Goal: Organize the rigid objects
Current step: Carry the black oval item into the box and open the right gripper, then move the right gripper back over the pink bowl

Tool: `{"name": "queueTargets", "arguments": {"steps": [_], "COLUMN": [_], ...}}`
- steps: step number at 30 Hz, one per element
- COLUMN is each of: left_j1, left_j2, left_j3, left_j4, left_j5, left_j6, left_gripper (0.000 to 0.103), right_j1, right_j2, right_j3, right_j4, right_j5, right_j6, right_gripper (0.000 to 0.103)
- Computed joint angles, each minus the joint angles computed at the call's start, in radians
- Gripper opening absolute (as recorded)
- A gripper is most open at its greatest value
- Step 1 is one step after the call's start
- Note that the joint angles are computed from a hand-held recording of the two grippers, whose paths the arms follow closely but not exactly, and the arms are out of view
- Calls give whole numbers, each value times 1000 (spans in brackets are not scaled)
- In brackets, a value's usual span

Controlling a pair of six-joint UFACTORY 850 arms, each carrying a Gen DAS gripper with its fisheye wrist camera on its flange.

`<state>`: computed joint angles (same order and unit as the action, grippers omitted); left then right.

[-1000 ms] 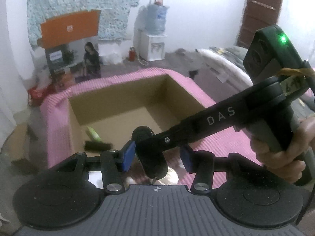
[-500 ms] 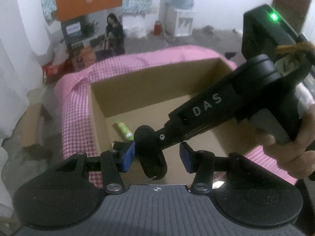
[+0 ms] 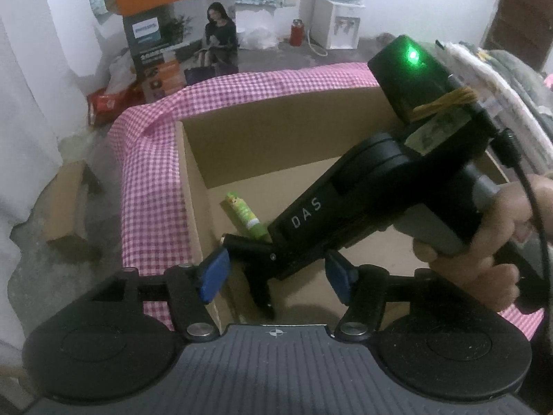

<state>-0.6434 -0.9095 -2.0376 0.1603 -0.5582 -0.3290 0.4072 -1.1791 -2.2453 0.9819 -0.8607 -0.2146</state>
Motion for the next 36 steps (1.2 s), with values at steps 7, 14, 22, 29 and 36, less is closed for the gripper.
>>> {"name": "queueTargets", "arguments": {"steps": [7,14,22,29,36], "left_j1": [-7,-31,-67,-104,-139], "left_j2": [84,229,366,409,389], "left_j3": [116,316,512,615,658], "left_j4": [61,242,643,836,837], "left_j5": [101,252,362,368,372], "left_j6": [-79,-280,-706,-913,-933], "left_gripper": [64,67,74,76,76], "right_j1": [6,3,6,27,52], "right_j2": [115,370,648,792,837], "right_j3": [181,566,958,1192,1306], "right_j4": [75,415,887,1175,1222], "right_j5": [97,242,285,262,238], "right_j6": [-94,-461,-955,-1249,-1314], "right_gripper": [42,42,42,42,42]}}
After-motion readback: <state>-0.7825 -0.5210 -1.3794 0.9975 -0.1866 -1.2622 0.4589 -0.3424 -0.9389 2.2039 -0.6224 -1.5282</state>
